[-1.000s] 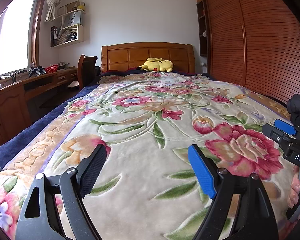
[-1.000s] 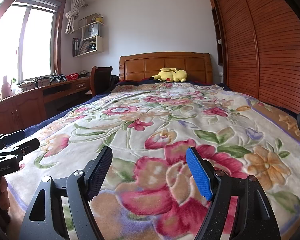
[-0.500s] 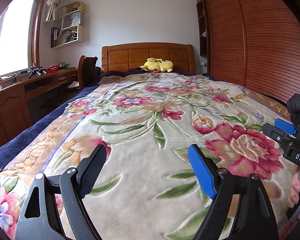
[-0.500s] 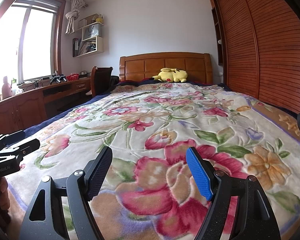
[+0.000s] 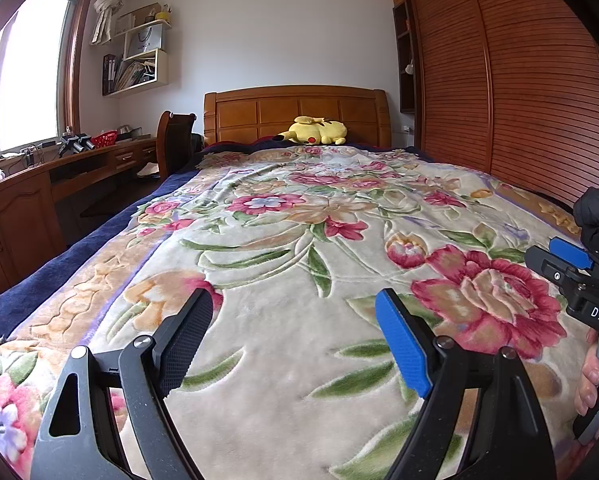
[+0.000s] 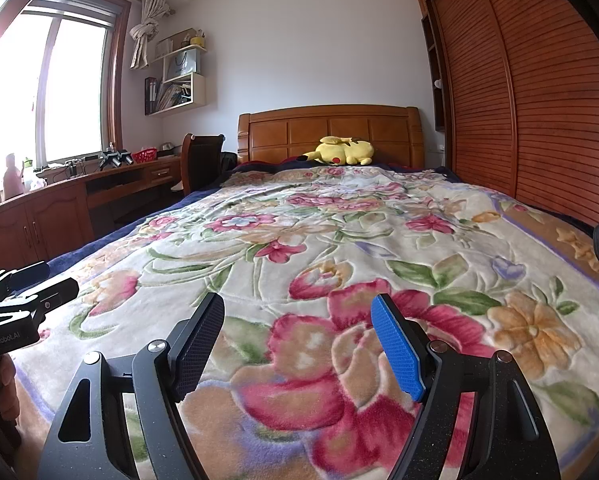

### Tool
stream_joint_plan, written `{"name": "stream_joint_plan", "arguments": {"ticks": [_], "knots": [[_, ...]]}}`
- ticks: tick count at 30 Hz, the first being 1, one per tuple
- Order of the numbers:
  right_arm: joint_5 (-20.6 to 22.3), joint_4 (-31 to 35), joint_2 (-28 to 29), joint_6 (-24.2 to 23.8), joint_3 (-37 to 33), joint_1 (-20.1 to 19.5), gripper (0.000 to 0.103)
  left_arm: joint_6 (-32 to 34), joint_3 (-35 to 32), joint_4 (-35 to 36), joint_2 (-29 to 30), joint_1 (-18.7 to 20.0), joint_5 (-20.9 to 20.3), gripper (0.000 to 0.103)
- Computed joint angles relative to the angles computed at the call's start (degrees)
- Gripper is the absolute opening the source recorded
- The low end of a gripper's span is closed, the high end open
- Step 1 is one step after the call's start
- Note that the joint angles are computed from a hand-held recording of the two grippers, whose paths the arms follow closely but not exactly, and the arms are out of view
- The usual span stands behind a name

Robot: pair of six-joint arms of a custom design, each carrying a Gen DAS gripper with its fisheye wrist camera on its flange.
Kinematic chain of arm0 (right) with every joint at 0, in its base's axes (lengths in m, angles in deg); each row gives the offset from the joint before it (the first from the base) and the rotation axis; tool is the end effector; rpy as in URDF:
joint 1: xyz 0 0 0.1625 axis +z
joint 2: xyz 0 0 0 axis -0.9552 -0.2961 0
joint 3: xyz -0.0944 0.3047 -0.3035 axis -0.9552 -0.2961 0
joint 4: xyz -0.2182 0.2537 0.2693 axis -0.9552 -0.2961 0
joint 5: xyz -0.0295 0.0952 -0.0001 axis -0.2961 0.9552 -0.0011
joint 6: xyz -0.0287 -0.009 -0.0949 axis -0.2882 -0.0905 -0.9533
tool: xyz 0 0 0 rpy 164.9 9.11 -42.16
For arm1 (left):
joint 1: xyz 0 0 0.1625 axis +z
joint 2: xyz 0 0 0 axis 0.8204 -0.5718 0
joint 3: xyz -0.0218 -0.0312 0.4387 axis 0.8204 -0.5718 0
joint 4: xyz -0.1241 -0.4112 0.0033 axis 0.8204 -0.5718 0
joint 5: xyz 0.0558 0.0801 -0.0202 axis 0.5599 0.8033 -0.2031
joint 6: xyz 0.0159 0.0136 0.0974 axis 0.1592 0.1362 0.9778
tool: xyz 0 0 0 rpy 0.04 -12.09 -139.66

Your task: Fold large clothes

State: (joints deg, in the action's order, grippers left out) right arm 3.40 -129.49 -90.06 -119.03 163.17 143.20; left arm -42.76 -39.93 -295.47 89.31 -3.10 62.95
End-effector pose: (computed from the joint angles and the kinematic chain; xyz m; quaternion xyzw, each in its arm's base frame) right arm -0.1031 -0.7940 0.2978 0.3861 -0.7810 0.4580 0.1771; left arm -0.2959 -0.7435 -0.0891 0.0991 0.7302 -0.5454 0.3993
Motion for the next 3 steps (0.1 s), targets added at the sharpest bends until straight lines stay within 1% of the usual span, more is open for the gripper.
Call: {"name": "stream_joint_plan", "arguments": {"ticks": [3], "knots": [[0.0,0.0,0.0,0.0,0.0,0.0,0.078,0.0,0.0,0.0,0.0,0.0,0.0,0.084]]}}
